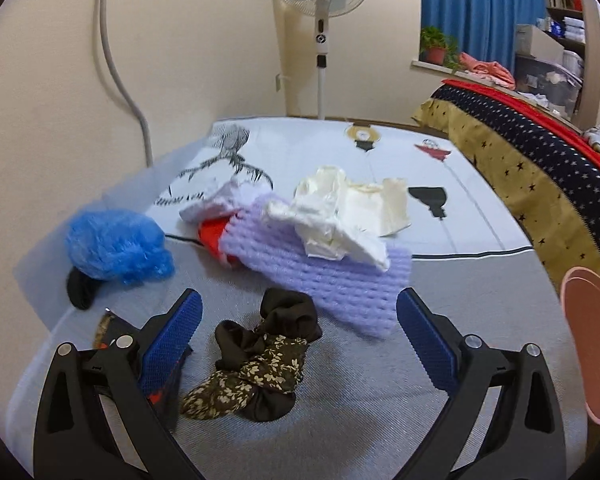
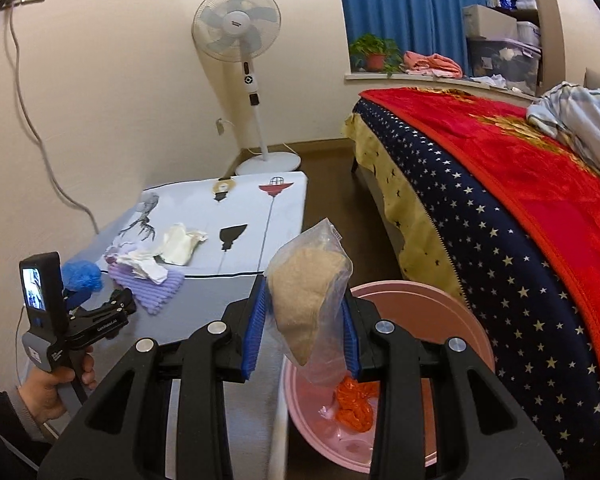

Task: Collect trash
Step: 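Hold the clear bag over the pink bin with the right gripper while the left grasps the black floral cloth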

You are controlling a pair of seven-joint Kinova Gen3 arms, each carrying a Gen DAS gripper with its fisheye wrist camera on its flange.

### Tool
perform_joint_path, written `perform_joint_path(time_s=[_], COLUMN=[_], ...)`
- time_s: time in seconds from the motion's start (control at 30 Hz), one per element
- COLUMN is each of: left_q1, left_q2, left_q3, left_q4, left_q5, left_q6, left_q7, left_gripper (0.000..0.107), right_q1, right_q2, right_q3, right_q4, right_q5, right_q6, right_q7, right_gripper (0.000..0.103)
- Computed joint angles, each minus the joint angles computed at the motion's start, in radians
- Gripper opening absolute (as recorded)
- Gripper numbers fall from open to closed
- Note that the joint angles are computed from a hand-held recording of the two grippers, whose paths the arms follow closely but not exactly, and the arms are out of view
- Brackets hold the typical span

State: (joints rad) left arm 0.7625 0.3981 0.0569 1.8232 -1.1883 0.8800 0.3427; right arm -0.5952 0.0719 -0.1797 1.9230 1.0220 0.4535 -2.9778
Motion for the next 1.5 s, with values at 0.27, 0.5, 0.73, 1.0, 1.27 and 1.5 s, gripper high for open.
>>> perform_joint_path(time_s=[0.27, 0.5, 0.73, 1.0, 1.27, 1.5], left_q1=[-0.043, -0.027, -0.028, -0.046, -0.044, -0.033], left_q2=[0.020, 0.022, 0.030, 0.041, 0.009, -0.107], left_q3=[-0.007, -0.035, -0.041, -0.051, -0.066, -0.057], left_q4=[-0.021, -0.024, -0.041, -0.064, -0.028, 0.046], left_q5=[0.081, 0.099, 0.137, 0.207, 0.196, 0.098], left_q6=[-0.053, -0.068, -0.064, -0.077, -0.143, -0.211], left_q7=[-0.070, -0.082, -0.121, -0.193, -0.226, -0.131], left_gripper=[0.094, 0.094, 0.091, 0.054, 0.026, 0.025], right_q1=[-0.002, -0.018, -0.026, -0.025, -0.026, -0.017], right_q2=[0.019, 0.028, 0.035, 0.033, 0.032, 0.003], right_q3=[0.006, 0.020, 0.026, 0.029, 0.027, 0.020], right_q4=[-0.011, -0.021, -0.026, -0.021, -0.021, -0.010], right_q5=[-0.041, -0.058, -0.058, -0.055, -0.046, -0.024], right_q6=[-0.007, 0.000, 0.008, 0.006, 0.011, -0.007], right_q7=[0.047, 0.061, 0.065, 0.069, 0.064, 0.043], right_gripper=[0.035, 0.035, 0.035, 0.035, 0.035, 0.035])
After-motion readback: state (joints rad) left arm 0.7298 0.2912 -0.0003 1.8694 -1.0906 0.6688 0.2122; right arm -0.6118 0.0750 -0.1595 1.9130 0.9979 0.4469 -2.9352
